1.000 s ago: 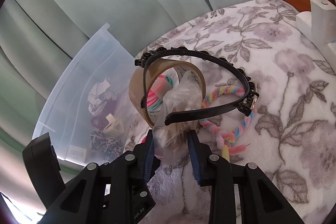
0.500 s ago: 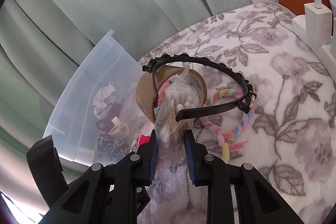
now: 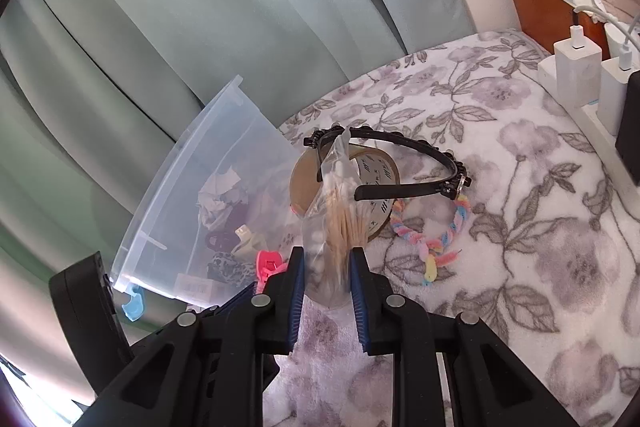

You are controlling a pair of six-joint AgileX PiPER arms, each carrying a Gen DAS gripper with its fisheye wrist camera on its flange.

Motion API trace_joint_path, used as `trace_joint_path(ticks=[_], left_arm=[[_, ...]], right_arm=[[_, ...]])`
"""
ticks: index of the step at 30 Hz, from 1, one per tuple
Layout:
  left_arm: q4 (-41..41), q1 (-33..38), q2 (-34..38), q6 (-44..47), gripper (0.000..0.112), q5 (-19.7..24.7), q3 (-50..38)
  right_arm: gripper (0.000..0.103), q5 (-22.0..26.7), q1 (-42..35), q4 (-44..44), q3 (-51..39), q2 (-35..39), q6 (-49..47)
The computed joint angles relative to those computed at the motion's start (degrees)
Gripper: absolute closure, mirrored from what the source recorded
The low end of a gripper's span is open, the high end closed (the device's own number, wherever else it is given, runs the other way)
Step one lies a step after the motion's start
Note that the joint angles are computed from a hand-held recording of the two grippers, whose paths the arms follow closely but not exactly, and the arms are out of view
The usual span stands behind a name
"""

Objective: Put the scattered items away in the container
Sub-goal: 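Lift roller clip and swab bag and carry both over the box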

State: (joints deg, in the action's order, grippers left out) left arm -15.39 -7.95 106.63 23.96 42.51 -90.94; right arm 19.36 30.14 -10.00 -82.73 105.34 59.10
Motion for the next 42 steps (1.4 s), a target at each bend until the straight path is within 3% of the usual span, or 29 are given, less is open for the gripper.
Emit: trace_joint_path(ticks=[4,13,25,32,42], left_arm=[[-1.65,0.33,-2.95,1.83,0.081,0.14,1.39],[-6.92,2.32,-9.0,6.56,0.081,0.45,3.06],[-16.26,7.75,-16.1,11.68,0.081,2.67,1.25],[-20.78,12.26,-16.58,12.74,0.081,3.9,-2.07],[-27.03,18.67,-14.99,13.63,0.081,5.07,-6.39]], right_arm=[[0.079,0.19,1.2,-3.46,1.68,-2.48,4.05],[0.079,5.47,6.05,-19.91,0.99,-7.45,18.45],[0.08,16.84,15.03,-41.94,-2.51,-12.7,36.2],[0.08,22.49,19.66,-48.08,-7.16,-12.79,37.89],[0.08,25.94,22.74,-47.79,-18.91,-7.27,30.57]])
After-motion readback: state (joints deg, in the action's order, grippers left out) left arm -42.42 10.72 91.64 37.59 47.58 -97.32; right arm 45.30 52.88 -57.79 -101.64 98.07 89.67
